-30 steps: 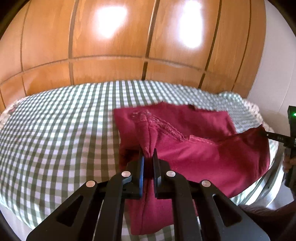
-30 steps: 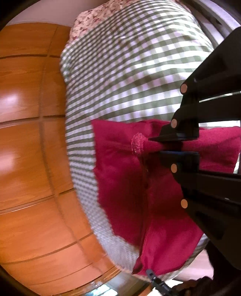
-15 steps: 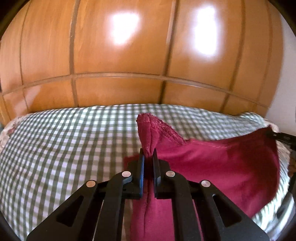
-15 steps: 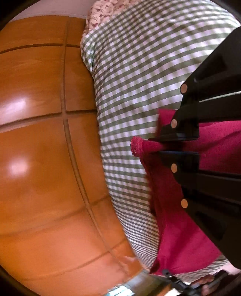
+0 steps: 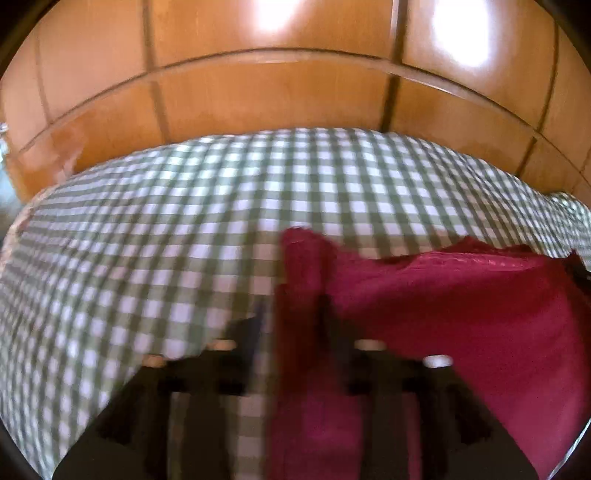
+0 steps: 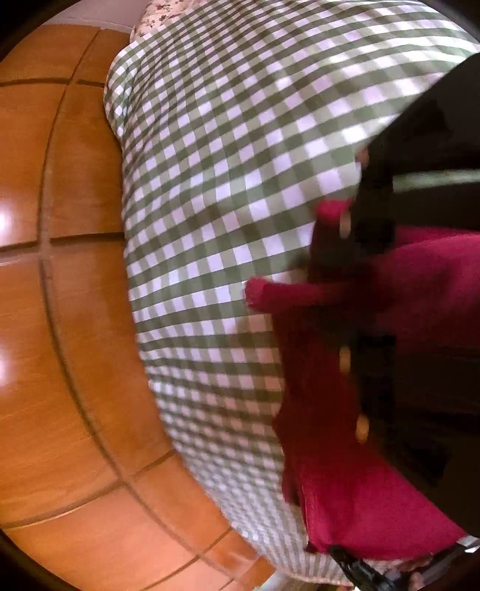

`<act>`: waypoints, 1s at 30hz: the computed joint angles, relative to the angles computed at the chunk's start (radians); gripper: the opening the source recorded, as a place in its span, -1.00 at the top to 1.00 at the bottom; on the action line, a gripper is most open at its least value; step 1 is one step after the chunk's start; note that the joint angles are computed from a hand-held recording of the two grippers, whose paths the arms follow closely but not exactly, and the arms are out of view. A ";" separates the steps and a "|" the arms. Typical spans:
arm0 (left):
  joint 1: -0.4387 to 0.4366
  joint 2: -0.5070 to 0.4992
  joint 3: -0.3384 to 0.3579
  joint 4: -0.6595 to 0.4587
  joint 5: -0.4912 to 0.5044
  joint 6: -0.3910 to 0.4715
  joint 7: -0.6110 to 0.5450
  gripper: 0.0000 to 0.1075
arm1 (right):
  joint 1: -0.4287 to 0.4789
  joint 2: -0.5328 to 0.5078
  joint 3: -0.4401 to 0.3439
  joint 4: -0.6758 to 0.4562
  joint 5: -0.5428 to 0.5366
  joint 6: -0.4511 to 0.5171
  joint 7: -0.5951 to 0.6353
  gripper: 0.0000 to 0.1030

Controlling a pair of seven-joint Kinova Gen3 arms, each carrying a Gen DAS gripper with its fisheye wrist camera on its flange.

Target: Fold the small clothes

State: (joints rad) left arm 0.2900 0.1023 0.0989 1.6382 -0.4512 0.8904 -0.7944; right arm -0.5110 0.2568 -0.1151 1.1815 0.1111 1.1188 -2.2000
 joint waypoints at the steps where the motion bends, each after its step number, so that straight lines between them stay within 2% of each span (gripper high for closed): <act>1: 0.019 -0.025 -0.020 0.015 -0.007 -0.001 0.032 -0.18 | 0.005 -0.035 0.000 0.034 -0.014 -0.022 0.002 -0.03; 3: 0.081 -0.086 -0.104 0.075 0.029 -0.051 0.048 -0.18 | 0.035 -0.112 -0.013 0.103 -0.061 -0.035 0.014 -0.10; 4: 0.112 -0.115 -0.150 0.106 0.069 -0.076 0.032 -0.18 | 0.051 -0.153 -0.021 0.145 -0.084 -0.041 0.023 -0.18; 7: 0.221 -0.224 -0.289 0.205 0.191 -0.131 -0.060 -0.18 | 0.084 -0.246 -0.032 0.235 -0.149 -0.023 0.053 -0.21; 9: 0.250 -0.310 -0.330 0.276 0.273 -0.145 -0.121 -0.18 | 0.113 -0.317 -0.042 0.303 -0.211 -0.005 0.073 -0.22; 13: 0.192 -0.422 -0.298 0.380 0.436 -0.154 -0.229 -0.18 | 0.123 -0.388 -0.054 0.402 -0.297 0.003 0.077 -0.23; 16: 0.162 -0.465 -0.288 0.438 0.558 -0.176 -0.297 -0.18 | 0.137 -0.406 -0.096 0.461 -0.282 -0.039 0.015 -0.20; 17: 0.123 -0.469 -0.261 0.445 0.598 -0.174 -0.327 -0.15 | 0.136 -0.405 -0.103 0.461 -0.274 -0.045 0.002 0.04; 19: 0.083 -0.466 -0.243 0.450 0.679 -0.172 -0.402 0.43 | 0.123 -0.395 -0.092 0.446 -0.278 -0.044 -0.001 0.60; 20: 0.044 -0.462 -0.222 0.446 0.702 -0.164 -0.435 0.51 | 0.122 -0.391 -0.102 0.430 -0.257 -0.035 -0.011 0.72; 21: -0.002 -0.459 -0.181 0.435 0.709 -0.150 -0.458 0.68 | 0.117 -0.394 -0.110 0.413 -0.235 -0.025 -0.015 0.73; 24: -0.121 -0.472 -0.093 0.417 0.744 -0.118 -0.520 0.80 | 0.116 -0.432 -0.103 0.396 -0.229 -0.022 -0.011 0.78; 26: -0.127 -0.492 -0.098 0.414 0.753 -0.100 -0.544 0.81 | 0.118 -0.454 -0.093 0.393 -0.249 -0.016 0.008 0.79; 30: -0.130 -0.559 -0.107 0.426 0.760 -0.019 -0.565 0.82 | 0.117 -0.472 -0.119 0.380 -0.236 0.066 0.019 0.79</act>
State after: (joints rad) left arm 0.1598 -0.4566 -0.0078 2.0642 0.3089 0.8712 -1.3597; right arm -0.3942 -0.2153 -0.2344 1.5618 -0.1248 1.1845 -2.1810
